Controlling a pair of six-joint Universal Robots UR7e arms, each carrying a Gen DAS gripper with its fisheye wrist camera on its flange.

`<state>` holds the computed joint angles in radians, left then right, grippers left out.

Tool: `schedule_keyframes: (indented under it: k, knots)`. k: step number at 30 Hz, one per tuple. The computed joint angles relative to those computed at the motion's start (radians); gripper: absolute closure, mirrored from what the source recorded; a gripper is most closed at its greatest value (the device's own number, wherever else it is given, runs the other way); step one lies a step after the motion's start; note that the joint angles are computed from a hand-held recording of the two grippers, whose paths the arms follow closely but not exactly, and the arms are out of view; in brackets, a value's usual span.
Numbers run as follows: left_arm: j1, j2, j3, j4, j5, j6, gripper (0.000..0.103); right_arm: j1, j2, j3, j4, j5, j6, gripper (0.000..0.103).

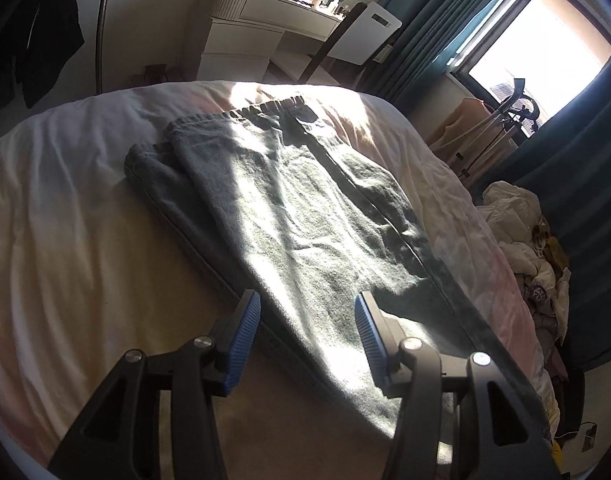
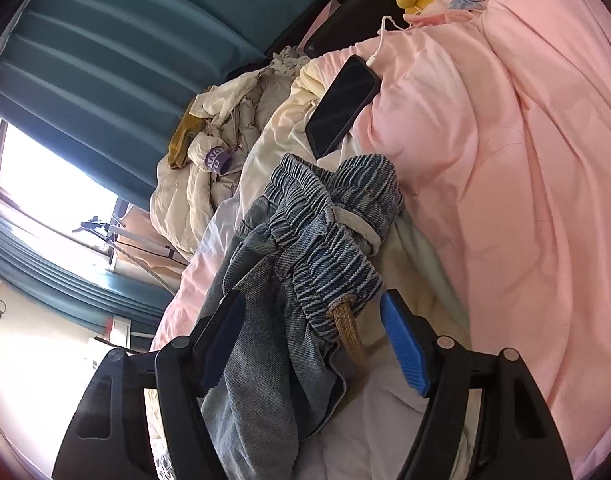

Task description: Fold clothes

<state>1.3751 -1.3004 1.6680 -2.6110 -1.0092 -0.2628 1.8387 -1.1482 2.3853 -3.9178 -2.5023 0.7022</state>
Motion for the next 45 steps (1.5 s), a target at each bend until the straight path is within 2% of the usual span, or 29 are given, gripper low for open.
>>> schedule_keyframes:
  k: [3, 6, 7, 12, 13, 17, 19, 23, 27, 29, 32, 36, 37, 40, 42, 43, 44, 45]
  knots:
    - [0.066, 0.067, -0.137, 0.081, -0.078, -0.076, 0.052, 0.028, 0.021, -0.013, -0.040, -0.051, -0.019, 0.032]
    - [0.106, 0.108, -0.200, 0.066, -0.058, -0.135, 0.052, 0.034, 0.031, -0.021, -0.038, -0.067, -0.013, 0.032]
    - [0.125, 0.115, -0.211, 0.065, -0.083, -0.169, 0.052, 0.034, 0.034, -0.024, -0.035, -0.071, -0.009, 0.032]
    - [0.214, 0.144, -0.250, 0.028, -0.259, -0.294, 0.052, -0.009, 0.037, -0.010, -0.057, 0.018, 0.041, 0.032]
    - [0.217, 0.151, -0.257, 0.021, -0.260, -0.291, 0.052, -0.017, 0.039, -0.010, -0.057, 0.035, 0.045, 0.032]
    - [0.215, 0.174, -0.271, -0.025, -0.241, -0.262, 0.052, -0.035, 0.053, -0.020, -0.046, 0.060, 0.032, 0.032]
    - [0.204, 0.183, -0.272, -0.042, -0.208, -0.239, 0.053, -0.043, 0.062, -0.022, -0.058, 0.067, 0.027, 0.032]
    - [0.176, 0.176, -0.232, -0.161, -0.138, -0.163, 0.100, -0.060, 0.070, -0.015, -0.086, 0.073, 0.037, 0.032]
    - [0.140, 0.130, -0.153, -0.321, -0.092, -0.102, 0.100, -0.076, 0.069, 0.003, -0.125, 0.094, 0.056, 0.032]
    - [0.126, 0.091, -0.104, -0.358, -0.050, -0.121, 0.100, -0.079, 0.065, 0.016, -0.149, 0.104, 0.062, 0.032]
    - [0.130, 0.063, -0.092, -0.261, 0.029, -0.192, 0.100, -0.083, 0.058, 0.039, -0.204, 0.120, 0.067, 0.032]
    - [0.176, 0.061, -0.131, -0.101, -0.028, -0.281, 0.100, -0.098, 0.040, 0.071, -0.264, 0.152, 0.066, 0.032]
    - [0.183, 0.059, -0.134, -0.083, -0.044, -0.294, 0.099, -0.111, 0.029, 0.082, -0.266, 0.175, 0.070, 0.032]
    - [0.170, 0.037, -0.114, -0.079, -0.040, -0.304, 0.087, -0.165, -0.018, 0.115, -0.230, 0.273, 0.085, 0.032]
    - [0.142, 0.015, -0.082, -0.110, -0.020, -0.280, 0.073, -0.201, -0.047, 0.135, -0.208, 0.336, 0.087, 0.032]
    - [0.126, 0.003, -0.064, -0.130, -0.006, -0.259, 0.068, -0.209, -0.053, 0.138, -0.206, 0.348, 0.078, 0.032]
    - [0.108, -0.008, -0.045, -0.155, 0.011, -0.231, 0.056, -0.212, -0.059, 0.137, -0.196, 0.353, 0.063, 0.034]
    - [0.093, -0.020, -0.023, -0.181, 0.016, -0.202, 0.050, -0.212, -0.062, 0.134, -0.191, 0.352, 0.045, 0.036]
